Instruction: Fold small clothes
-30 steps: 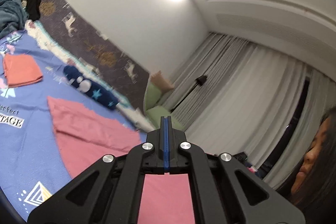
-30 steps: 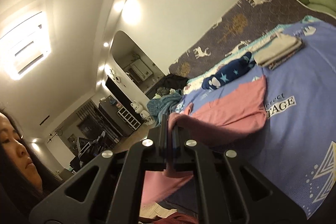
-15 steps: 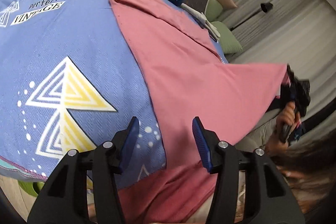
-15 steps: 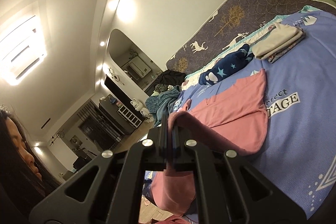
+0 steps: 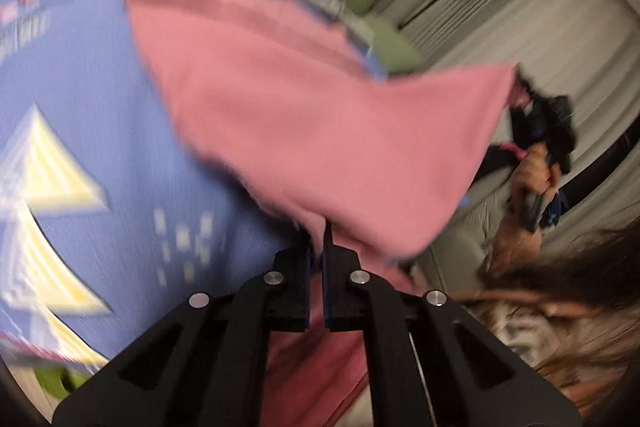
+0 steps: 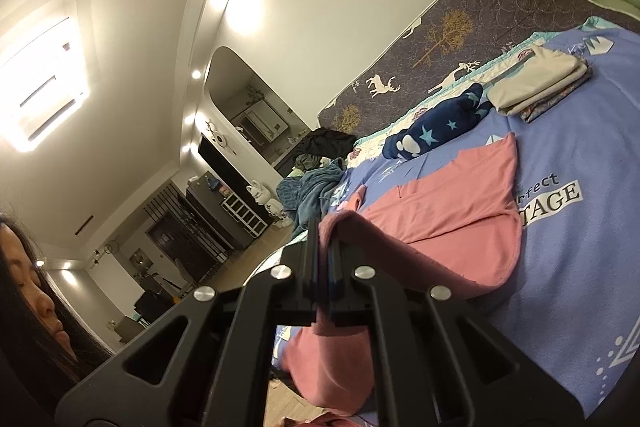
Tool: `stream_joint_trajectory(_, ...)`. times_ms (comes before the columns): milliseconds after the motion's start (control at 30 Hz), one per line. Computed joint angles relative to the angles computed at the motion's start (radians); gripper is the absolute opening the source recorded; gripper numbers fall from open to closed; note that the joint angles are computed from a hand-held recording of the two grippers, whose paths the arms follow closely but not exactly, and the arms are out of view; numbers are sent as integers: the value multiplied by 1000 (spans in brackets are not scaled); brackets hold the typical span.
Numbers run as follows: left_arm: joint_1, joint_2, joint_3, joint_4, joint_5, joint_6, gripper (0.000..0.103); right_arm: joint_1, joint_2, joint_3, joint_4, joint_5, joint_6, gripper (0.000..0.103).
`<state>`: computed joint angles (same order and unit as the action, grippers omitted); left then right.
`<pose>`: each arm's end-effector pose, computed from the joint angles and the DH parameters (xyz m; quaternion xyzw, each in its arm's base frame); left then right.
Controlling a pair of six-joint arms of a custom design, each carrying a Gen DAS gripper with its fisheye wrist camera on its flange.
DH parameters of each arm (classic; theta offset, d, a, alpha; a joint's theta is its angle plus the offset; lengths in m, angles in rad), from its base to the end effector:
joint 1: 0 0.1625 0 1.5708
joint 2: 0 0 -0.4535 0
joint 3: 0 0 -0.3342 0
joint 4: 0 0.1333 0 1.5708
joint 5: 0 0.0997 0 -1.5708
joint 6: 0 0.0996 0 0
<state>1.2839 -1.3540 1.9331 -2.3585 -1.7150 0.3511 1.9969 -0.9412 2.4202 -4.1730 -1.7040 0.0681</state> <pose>-0.0260 -0.5086 0.3467 -0.3182 -0.9396 0.1061 0.0683 0.2870 -0.3417 0.2434 -0.1155 0.8373 -0.5290 0.0753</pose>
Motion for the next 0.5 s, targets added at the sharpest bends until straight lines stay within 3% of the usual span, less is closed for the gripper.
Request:
stream_joint_trajectory(233, -34, -25, -60, -166, -170, 25, 3, -7, -6, -36, 30, 5, 1, 5)
stream_joint_trajectory(333, -39, -19, -63, -240, -211, -1, 3, -19, -6, -48, 30, 23, 6, 5)
stream_joint_trajectory(500, -42, 45, -116, -309, -222, -111, 3, -33, -21, -71, 46, 21, 7, 5)
